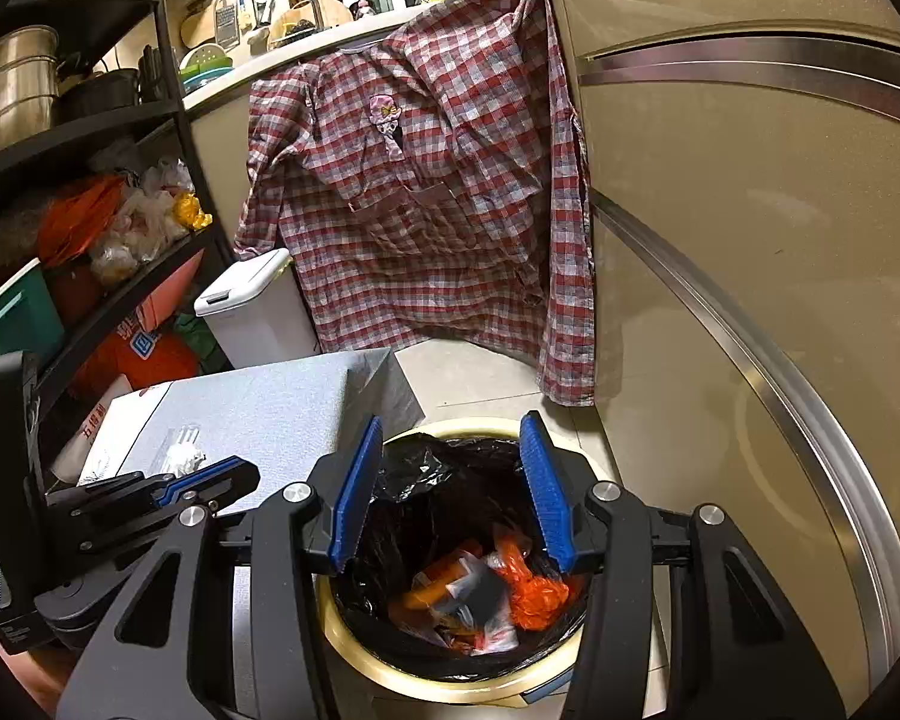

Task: Collect trash
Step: 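Move both open tools back over the table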

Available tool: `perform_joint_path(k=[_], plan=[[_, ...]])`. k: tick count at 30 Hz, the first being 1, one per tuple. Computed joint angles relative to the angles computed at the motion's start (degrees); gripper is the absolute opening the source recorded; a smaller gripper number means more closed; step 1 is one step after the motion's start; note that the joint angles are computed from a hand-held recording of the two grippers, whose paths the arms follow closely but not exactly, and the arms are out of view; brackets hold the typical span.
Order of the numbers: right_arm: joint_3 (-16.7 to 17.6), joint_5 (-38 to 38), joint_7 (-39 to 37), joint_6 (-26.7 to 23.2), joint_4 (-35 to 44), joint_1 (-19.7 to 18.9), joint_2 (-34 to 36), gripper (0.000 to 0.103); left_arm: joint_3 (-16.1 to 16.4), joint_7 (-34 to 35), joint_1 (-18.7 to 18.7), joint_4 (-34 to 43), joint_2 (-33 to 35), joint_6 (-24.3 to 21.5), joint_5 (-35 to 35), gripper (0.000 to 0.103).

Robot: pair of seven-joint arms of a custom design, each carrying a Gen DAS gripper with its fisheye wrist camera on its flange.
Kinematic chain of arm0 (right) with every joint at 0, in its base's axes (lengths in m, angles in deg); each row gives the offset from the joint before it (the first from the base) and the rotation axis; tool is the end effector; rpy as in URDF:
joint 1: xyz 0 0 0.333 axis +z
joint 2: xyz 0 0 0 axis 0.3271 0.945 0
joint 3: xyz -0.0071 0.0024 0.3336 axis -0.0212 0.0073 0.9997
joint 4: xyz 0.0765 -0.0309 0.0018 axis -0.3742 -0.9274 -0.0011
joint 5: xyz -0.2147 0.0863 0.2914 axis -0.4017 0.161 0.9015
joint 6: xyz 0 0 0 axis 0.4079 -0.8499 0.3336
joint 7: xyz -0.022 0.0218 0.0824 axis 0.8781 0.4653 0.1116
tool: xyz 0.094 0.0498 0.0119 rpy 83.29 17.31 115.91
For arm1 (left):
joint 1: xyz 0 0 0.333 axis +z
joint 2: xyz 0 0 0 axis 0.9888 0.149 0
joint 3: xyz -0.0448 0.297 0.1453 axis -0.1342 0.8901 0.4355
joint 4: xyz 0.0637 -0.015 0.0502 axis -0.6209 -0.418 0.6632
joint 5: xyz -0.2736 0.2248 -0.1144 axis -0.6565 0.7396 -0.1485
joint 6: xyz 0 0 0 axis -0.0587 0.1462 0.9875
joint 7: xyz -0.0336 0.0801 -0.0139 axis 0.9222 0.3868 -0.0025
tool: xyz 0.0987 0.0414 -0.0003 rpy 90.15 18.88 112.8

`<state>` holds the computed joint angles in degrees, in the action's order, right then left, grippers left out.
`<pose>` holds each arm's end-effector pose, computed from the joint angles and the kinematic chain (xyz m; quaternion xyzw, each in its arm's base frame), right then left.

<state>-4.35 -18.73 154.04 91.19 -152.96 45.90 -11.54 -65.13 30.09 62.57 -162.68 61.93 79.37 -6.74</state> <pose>0.4884 0.1283 0.5929 -0.6919 0.5435 -0.2035 0.4295 0.4444 -0.3539 0.5619 -0.6500 0.6404 -0.3316 0.2397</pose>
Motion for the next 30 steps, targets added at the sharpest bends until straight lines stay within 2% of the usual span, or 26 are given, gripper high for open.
perform_joint_path(k=[5, 11, 17, 21, 27, 30], plan=[[-0.17, 0.65, -0.66, 0.21, 0.04, 0.44, 0.01, 0.048, -0.27, -0.19, 0.46, -1.77, -2.28, -0.39, -0.06, 0.004], [-0.29, 1.83, -1.55, 0.28, -0.12, 1.32, -0.19, 0.048, -1.81, 0.81, 2.87, -5.61, -7.90, -1.38, -1.13, 0.004], [0.30, 2.84, -2.16, -0.28, 0.09, 2.29, -0.79, 0.048, -2.33, 6.28, 6.30, -12.10, -18.12, -3.03, -5.20, 0.004], [1.00, 2.71, -1.86, 0.54, -0.12, 3.46, -1.54, 0.048, -1.12, 11.32, 7.87, -16.29, -25.12, -4.52, -9.37, 0.004], [1.45, 0.11, -0.40, 2.83, -1.21, 6.40, -2.37, 0.040, 1.11, 17.06, 11.21, -22.36, -34.09, -5.35, -14.82, 0.004], [2.43, -3.06, 2.24, 3.43, -1.80, 6.23, -2.16, 0.034, 1.12, 17.98, 13.98, -25.55, -37.18, -4.09, -16.68, 0.004]])
